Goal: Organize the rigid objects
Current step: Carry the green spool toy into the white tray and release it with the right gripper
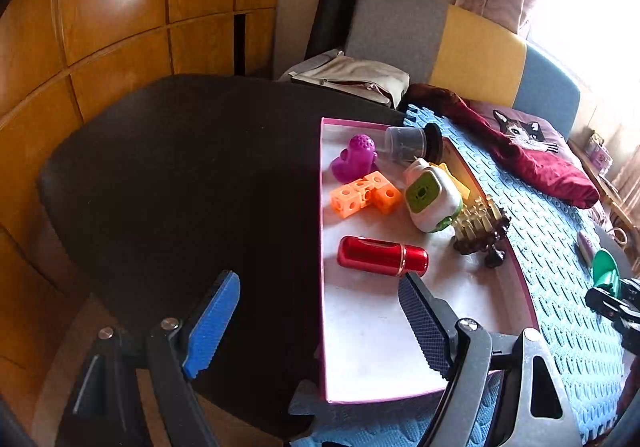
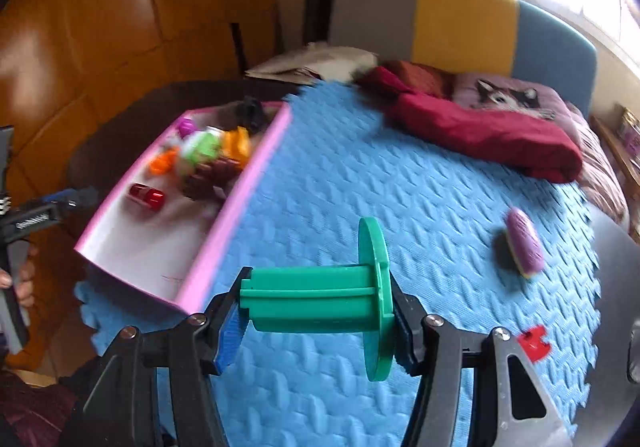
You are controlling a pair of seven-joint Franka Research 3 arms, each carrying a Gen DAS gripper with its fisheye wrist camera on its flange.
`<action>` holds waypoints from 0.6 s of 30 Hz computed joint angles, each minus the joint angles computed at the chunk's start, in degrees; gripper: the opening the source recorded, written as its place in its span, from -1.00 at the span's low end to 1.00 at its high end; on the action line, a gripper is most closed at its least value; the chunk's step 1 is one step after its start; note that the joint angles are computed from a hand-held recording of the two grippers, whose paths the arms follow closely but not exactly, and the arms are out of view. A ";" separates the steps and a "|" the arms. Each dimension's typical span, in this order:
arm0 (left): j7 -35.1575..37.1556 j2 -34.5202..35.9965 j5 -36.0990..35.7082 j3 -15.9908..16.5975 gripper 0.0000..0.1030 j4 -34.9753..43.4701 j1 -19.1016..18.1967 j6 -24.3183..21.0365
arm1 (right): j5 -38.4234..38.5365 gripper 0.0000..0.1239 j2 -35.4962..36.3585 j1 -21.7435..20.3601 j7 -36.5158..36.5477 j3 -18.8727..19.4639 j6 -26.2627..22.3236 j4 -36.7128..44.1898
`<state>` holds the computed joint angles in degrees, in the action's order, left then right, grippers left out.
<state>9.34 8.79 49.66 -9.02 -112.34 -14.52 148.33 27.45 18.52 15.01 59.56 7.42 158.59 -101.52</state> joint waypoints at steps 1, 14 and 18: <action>-0.49 -0.27 0.17 0.12 0.60 -0.35 0.02 -0.05 | 1.00 -0.03 0.18 -0.12 -1.20 1.08 -0.41 0.72; -6.49 -3.90 2.25 0.27 0.60 -5.11 2.50 0.16 | 0.96 -0.03 10.37 6.86 0.32 3.31 -11.05 16.57; -6.99 -4.40 2.05 0.12 0.60 -5.92 3.32 0.28 | -1.68 -0.02 16.65 9.37 3.53 3.06 -12.94 24.24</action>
